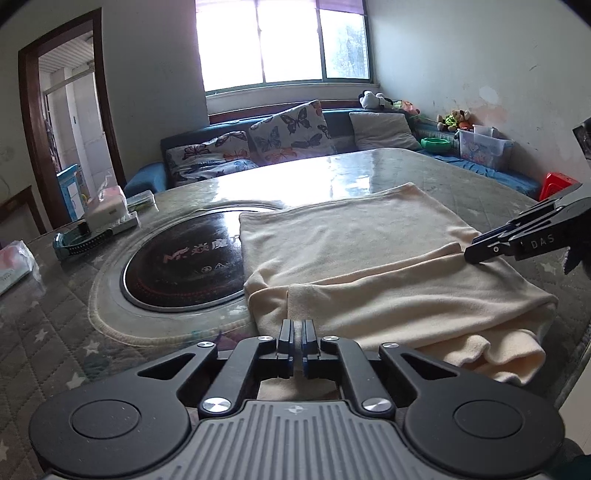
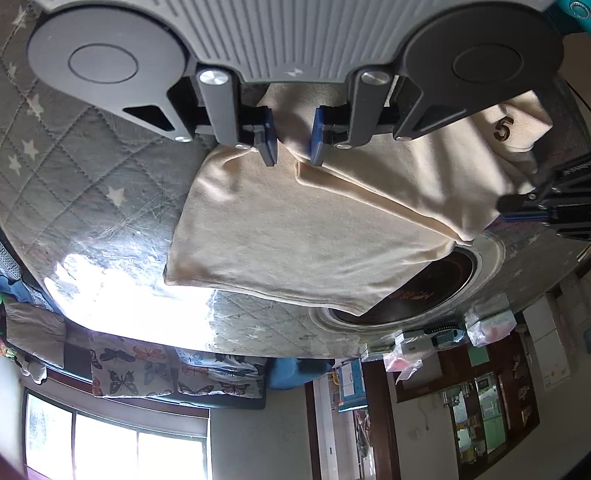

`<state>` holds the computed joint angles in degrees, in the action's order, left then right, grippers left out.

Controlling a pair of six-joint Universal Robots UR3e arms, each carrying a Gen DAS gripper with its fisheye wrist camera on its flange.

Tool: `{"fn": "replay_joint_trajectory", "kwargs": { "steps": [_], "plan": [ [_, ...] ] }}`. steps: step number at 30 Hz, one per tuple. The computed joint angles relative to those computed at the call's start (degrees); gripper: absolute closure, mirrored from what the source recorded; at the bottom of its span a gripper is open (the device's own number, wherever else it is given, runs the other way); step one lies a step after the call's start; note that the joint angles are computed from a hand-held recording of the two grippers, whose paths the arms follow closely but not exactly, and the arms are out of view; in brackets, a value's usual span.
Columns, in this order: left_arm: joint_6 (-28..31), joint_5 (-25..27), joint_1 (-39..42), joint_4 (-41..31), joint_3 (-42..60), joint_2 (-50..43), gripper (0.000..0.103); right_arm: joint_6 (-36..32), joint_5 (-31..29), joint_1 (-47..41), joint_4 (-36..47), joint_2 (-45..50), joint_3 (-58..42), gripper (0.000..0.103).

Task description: Fold clothes

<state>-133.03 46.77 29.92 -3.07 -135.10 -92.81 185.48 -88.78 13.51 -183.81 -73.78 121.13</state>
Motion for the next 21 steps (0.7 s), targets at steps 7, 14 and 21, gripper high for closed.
{"fn": "replay_joint_trajectory", "kwargs": {
  "steps": [7,14,21],
  "plan": [
    [-2.11,0.65,-0.66,-1.73,2.04,0.09,0.094,-0.45,-1.66,1.30,0.17,-0.31,-1.00,0.082],
    [-4.57,-0.96,-5.77,1.22,6.51,-4.98,0.094,-4.65,0.36,5.30,1.20,0.98,-4.10,0.082],
    [-3.38,2.66,-8.32,3.83,7.41,-10.17,0.094,-8.33,-0.82,9.61,1.47,4.94,-6.70,0.081]
  ]
}}
